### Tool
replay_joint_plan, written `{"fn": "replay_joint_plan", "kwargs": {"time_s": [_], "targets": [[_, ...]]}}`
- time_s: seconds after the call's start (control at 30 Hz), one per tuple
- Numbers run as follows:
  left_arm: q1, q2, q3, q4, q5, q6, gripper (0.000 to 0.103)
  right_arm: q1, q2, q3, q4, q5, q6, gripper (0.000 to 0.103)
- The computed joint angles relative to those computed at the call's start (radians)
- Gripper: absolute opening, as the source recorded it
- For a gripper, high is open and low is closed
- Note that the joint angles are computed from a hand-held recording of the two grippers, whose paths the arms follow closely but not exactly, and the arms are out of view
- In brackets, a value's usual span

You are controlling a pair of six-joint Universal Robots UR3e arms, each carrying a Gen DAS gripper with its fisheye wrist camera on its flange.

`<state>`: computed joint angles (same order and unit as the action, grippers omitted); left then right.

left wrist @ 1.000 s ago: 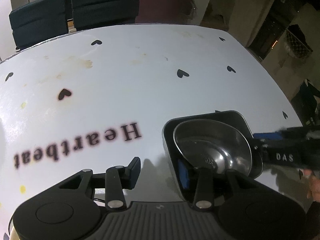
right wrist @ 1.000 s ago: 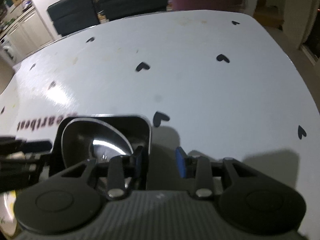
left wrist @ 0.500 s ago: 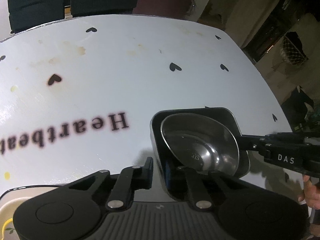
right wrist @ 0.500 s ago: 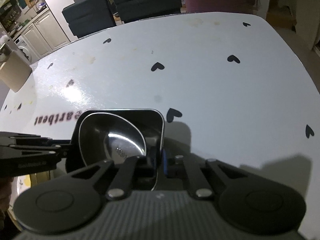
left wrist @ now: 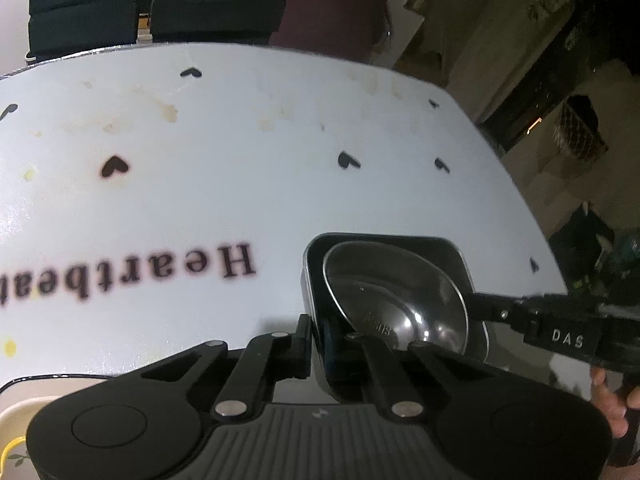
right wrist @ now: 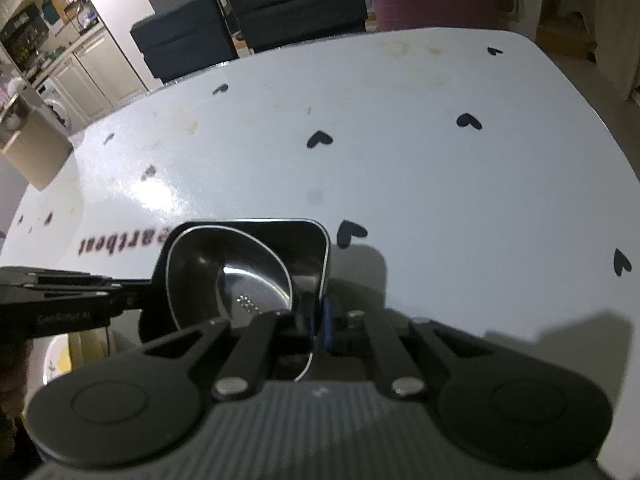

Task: Organize plates and bowls
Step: 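Lower the oval steel bowl with both tools into the square steel tray, then carry the held steel stack with both tools over the cream two-handled dish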

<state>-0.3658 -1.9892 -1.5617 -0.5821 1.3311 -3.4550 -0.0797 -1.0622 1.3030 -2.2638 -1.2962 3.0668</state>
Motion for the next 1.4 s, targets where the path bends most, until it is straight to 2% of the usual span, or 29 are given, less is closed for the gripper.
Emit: {"fn": "replay_joint_plan", "kwargs": {"time_s": [0.3,0.6,0.9,1.2,1.4], "targets": [[0.014,0.059,-0.065,0.105,-0.016,-0.043,0.004,-0.033,-0.074,0.087,-0.075,0.06,0.048,0.005],[0.023,0.145,-0.126,0.136,-0.034,-0.044,0.004,-0.069,-0.154,0.16,-0.12,0.127,0.074,0.006],[0.083,0.296,-0.264,0.177,-0.086,-0.052,0.004,-0.074,-0.207,0.209,-0.169,0.182,0.091,0.006],[0.17,0.497,-0.406,0.151,-0.125,-0.014,0.004,-0.046,-0.233,0.218,-0.21,0.227,0.123,0.006],[0.263,0.675,-0.502,0.066,-0.167,0.034,0.004,0.001,-0.208,0.177,-0.219,0.234,0.158,0.006]]}}
